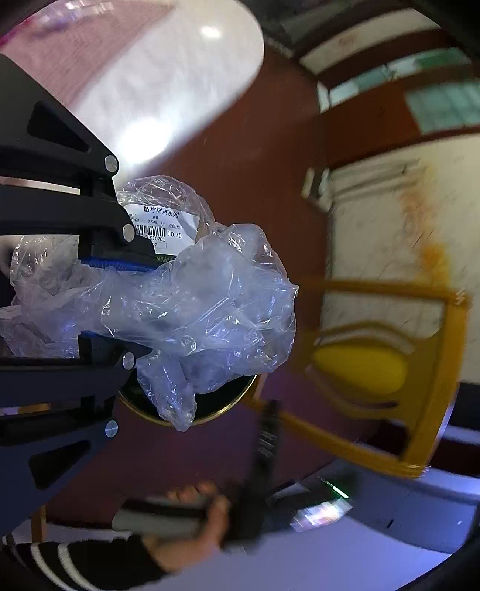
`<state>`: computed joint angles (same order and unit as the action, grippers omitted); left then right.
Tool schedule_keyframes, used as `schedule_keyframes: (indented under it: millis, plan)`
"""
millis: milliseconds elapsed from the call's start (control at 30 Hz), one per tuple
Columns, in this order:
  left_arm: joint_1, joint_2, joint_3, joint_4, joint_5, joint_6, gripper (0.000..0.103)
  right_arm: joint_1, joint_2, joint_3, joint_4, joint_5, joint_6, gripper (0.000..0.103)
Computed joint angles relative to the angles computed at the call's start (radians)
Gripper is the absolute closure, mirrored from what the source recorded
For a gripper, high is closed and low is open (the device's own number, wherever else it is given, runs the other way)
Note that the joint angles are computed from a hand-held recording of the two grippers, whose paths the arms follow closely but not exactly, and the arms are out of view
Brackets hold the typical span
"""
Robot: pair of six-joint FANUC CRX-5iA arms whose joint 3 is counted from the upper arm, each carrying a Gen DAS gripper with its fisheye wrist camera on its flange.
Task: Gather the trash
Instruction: 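Open both tools over the bin to drop the mask and bag, then move both tools back above the striped cloth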
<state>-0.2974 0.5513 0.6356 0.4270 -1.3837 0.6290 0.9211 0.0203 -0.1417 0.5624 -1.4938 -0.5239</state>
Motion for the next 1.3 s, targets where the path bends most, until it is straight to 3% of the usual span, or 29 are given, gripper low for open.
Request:
schedule_keyframes:
  millis: [100,200,267,333,367,533,667,867,1033,1200,1300]
  plan:
    - [-0.052,0.136,0.130,-0.028,-0.143,0.049,0.063,0.016,-0.011,0.000,0.034,-0.045,-0.017,0.023]
    - [-0.076,0.150,0.117,-0.078,-0.096,0.096,0.042,0.031,-0.012,0.005,0.061,-0.058,-0.022,0.023]
    - [-0.068,0.160,0.123,-0.057,-0.103,0.134,0.038,0.034,-0.012,0.003,0.073,-0.049,-0.014,0.023]
    - [-0.064,0.155,0.116,-0.044,-0.088,0.150,0.019,0.031,-0.006,0.002,0.081,-0.036,-0.012,0.023]
    - [-0.061,0.146,0.106,-0.037,-0.073,0.148,0.016,0.027,-0.004,0.003,0.084,-0.030,-0.008,0.023]
    - [-0.035,0.112,0.065,0.012,-0.051,0.130,0.016,0.023,0.018,0.036,0.106,-0.016,0.024,0.023]
    - [-0.001,0.039,-0.025,0.055,0.016,0.088,0.015,0.025,0.039,0.078,0.128,-0.025,0.057,0.023]
    - [0.087,-0.116,-0.194,0.130,0.255,0.103,0.006,0.031,0.106,0.162,0.187,0.005,0.119,0.023]
    - [0.225,-0.203,-0.252,0.151,0.332,0.214,0.006,0.038,0.220,0.299,0.278,0.111,0.235,0.020]
    - [0.350,-0.326,-0.320,-0.004,0.511,0.325,0.006,0.036,0.392,0.562,0.320,0.282,0.449,0.020]
    - [0.437,-0.387,-0.336,-0.093,0.565,0.432,0.006,0.036,0.506,0.763,0.298,0.361,0.608,0.019]
